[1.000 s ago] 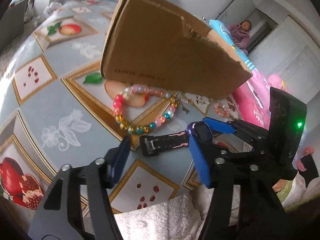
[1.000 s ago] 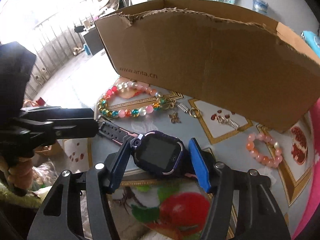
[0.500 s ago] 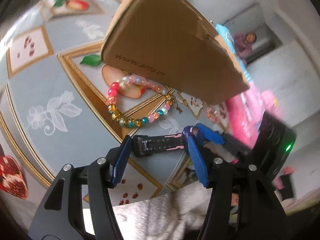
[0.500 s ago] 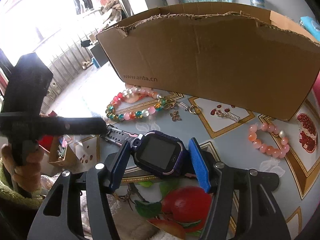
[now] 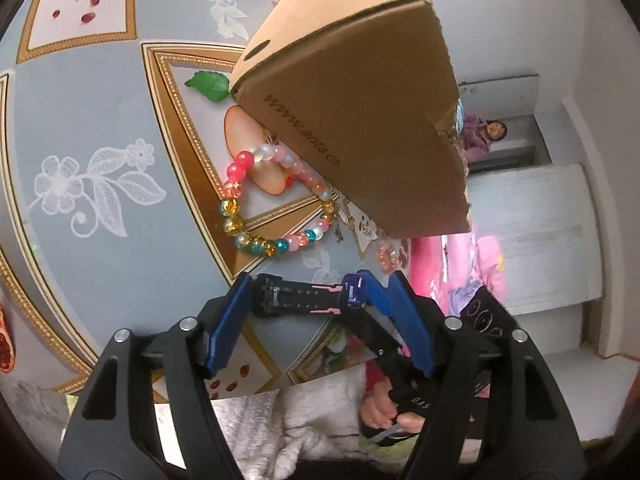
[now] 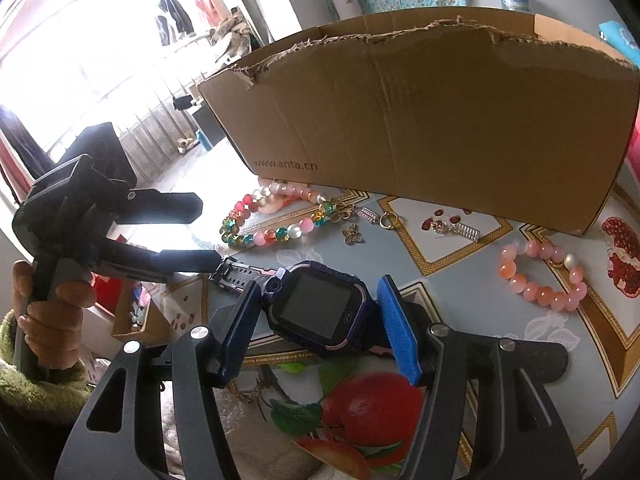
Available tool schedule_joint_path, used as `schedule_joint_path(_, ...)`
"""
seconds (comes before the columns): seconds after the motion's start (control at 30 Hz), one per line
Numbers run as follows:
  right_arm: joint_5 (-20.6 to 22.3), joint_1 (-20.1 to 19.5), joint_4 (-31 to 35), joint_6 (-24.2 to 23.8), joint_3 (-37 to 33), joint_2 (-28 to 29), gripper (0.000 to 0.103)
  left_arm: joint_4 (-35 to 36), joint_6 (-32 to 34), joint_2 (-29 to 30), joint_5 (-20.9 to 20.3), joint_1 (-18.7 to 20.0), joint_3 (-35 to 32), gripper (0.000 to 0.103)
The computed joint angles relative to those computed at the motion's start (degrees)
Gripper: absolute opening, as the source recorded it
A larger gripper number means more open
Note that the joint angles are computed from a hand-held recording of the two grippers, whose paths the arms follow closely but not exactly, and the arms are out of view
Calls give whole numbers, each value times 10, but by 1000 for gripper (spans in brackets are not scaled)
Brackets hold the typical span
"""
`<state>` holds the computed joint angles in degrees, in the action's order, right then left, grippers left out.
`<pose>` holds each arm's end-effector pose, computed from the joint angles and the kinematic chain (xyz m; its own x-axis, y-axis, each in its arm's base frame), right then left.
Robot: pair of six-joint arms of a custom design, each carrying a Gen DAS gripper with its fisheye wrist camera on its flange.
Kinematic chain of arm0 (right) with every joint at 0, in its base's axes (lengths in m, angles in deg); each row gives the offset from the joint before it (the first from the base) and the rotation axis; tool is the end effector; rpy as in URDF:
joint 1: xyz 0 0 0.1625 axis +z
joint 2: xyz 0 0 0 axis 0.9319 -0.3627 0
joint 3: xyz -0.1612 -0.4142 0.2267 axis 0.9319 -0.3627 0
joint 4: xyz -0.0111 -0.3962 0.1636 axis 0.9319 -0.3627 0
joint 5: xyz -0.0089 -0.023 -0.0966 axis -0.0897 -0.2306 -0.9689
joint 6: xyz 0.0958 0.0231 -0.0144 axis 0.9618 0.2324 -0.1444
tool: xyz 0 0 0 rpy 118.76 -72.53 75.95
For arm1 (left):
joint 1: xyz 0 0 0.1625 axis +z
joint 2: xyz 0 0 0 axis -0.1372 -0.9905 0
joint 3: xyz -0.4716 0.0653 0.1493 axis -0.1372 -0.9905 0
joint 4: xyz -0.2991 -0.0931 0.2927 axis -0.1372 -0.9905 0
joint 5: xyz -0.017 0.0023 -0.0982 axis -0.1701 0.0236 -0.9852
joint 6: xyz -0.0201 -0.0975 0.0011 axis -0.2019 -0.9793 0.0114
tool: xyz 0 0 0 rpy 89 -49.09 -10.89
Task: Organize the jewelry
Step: 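Grasp the watch strap with the left tool while the right tool holds the watch face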
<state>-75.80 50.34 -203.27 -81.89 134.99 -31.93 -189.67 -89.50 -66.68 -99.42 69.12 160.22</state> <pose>0.3090 -0.3563 0.1465 -0.9184 -0.2571 0.3006 -0.3727 0.8172 -0.4397 -0.1078 -0.4532 0.2901 -0.9752 0.0048 0.2211 -0.0383 0.9810 -0.1900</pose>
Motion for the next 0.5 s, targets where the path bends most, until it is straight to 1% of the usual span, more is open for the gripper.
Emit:
schedule_joint_path(0.07,4,-2,-5,-1,2,0,59,-20,-18,2,-24,13,4,67)
schedule_joint_path(0.13,10,-5,-9,-4,6,-4,59,-53,-34,5,-68,33,9,67)
schedule_joint_path(0.2,15,-8,-13,-7,9,-5,59,-106,-60,20,-147,66,18,67)
schedule_joint_path(0.23,13,-7,-14,-10,10,-5,59,-132,-80,30,-176,76,24,67)
schedule_joint_path(0.27,10,-5,-15,-13,11,-4,59,-135,-83,33,-181,79,24,67)
schedule_joint_path(0.37,9,-5,-16,-15,11,-3,59,-114,-70,28,-144,60,21,66)
schedule_joint_path(0.5,11,-5,-17,-17,13,-4,59,-84,-56,26,-110,36,13,66)
